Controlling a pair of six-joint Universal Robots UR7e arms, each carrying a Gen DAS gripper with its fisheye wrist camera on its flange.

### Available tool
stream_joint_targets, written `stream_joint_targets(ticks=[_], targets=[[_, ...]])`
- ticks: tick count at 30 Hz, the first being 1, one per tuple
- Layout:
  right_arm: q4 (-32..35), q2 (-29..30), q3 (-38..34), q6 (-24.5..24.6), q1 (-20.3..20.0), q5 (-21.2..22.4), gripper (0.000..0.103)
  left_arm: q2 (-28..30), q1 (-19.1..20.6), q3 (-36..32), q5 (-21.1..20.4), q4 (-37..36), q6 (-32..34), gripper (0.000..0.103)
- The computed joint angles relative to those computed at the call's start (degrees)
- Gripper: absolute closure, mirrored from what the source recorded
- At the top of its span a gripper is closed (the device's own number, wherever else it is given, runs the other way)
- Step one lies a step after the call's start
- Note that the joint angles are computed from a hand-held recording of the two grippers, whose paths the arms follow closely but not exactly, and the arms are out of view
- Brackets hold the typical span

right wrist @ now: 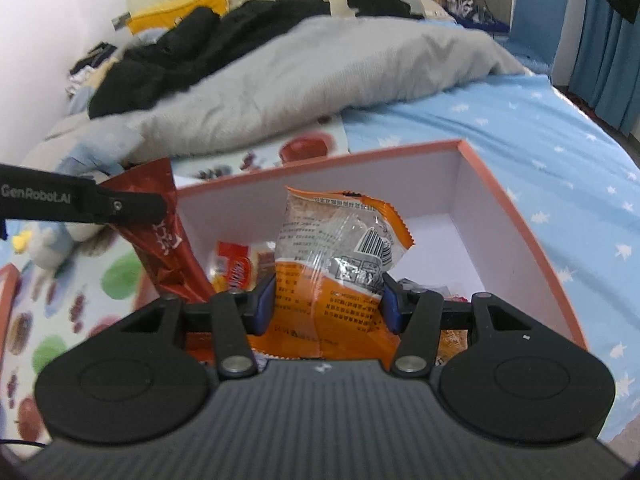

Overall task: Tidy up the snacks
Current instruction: 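Open the left gripper over the pink box while the right gripper opens, dropping both packets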

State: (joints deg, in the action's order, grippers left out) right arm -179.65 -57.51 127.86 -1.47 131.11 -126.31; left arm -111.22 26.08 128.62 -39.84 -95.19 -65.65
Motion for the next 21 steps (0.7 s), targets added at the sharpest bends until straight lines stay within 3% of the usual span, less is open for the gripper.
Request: stream_joint_targets(ticks=[7,8,9,11,15,21], targets=[[-0.11,0.15,0.89,0.71,-2.33,1.10,0.044,1.70,4.68,1.93,-1.73,-7.51,4.78,0.090],[0.01,0.07,1.01,0.74,-2.42,1.12,0.042,2.33,4.93,1.41,-1.69,-5.96,3.61,0.079],[0.44,0.10,0.90,0.51,-2.34,0.76,0.040,2.68,4.68,0.84,-1.78,-3.72,1.78,0.058],[0.94,0.16,0.63,0.07,-1.86,-0.37,0.033,2.17,3.90,0.79,-1.31,-2.66,0.14,0.041],[0.60,-1.68,1.35,2.40,-1.11,0.25,0.033,0.68,0.50,-0.61,0.05,3.12,-2.76,0.040],[0.14,-5.43,1.91,3.57,3.13,-0.89,0.033,-1.50,-7.94,-5.03,0.99,17.20,-13.05,0.040]])
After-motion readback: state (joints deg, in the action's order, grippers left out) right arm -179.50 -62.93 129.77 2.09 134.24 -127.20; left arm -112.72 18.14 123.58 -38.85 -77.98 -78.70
